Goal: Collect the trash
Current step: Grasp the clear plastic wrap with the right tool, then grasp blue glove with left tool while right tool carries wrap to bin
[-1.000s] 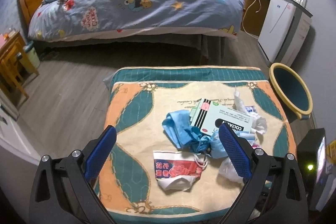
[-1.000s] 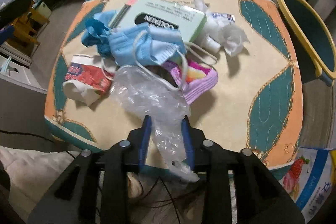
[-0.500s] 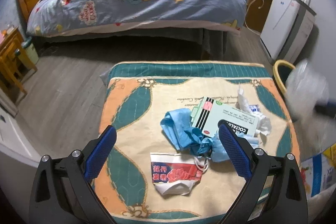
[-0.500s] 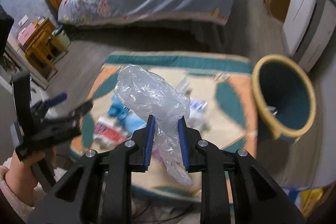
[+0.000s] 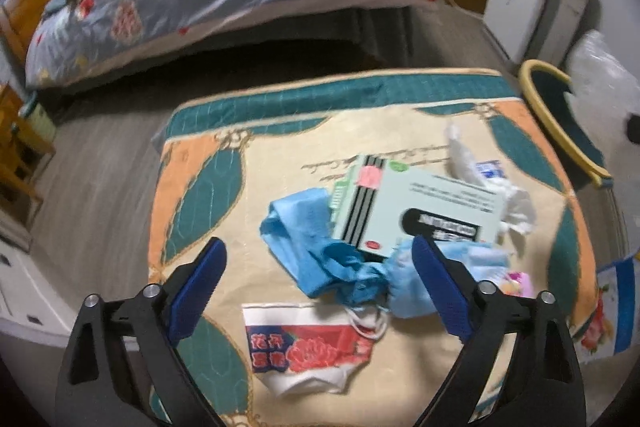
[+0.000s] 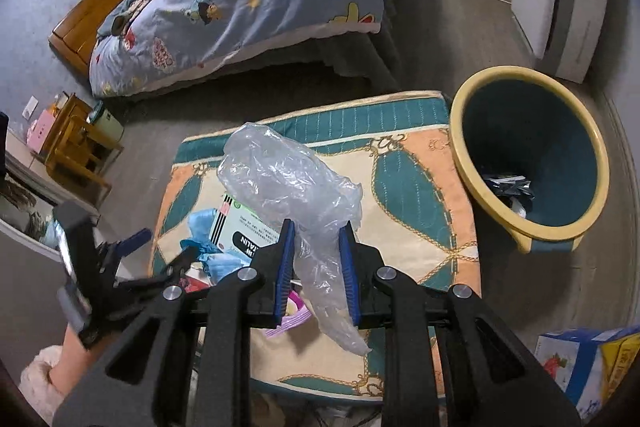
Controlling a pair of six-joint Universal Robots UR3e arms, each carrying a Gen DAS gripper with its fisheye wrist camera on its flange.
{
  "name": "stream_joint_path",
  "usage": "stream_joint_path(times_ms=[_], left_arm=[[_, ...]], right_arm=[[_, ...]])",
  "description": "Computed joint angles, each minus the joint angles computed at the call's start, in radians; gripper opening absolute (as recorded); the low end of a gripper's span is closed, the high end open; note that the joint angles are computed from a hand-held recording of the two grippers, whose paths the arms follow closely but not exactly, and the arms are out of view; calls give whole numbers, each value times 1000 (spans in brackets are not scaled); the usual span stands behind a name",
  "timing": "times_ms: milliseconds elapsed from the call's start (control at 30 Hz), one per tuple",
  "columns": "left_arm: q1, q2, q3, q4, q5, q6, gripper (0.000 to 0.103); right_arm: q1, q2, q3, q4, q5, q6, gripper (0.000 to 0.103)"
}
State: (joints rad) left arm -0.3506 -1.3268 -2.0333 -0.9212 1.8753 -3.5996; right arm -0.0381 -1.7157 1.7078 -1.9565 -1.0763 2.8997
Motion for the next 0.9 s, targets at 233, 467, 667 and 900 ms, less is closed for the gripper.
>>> stream_joint_path(times_ms=[233,467,667,900], left_arm=[[144,44,-80,8,-151,57,22],[74,123,-43,92,-37,33,4],[96,162,-27,56,-102,42,4],[63,64,-43,10,-137,28,65]], right_arm=[[-25,-5,9,3,8,-33,22],[-67,-31,19,9,40,-18,22],[-90,-47,23,25,58,-17,22],[-86,-49,25,25,56,-21,22]])
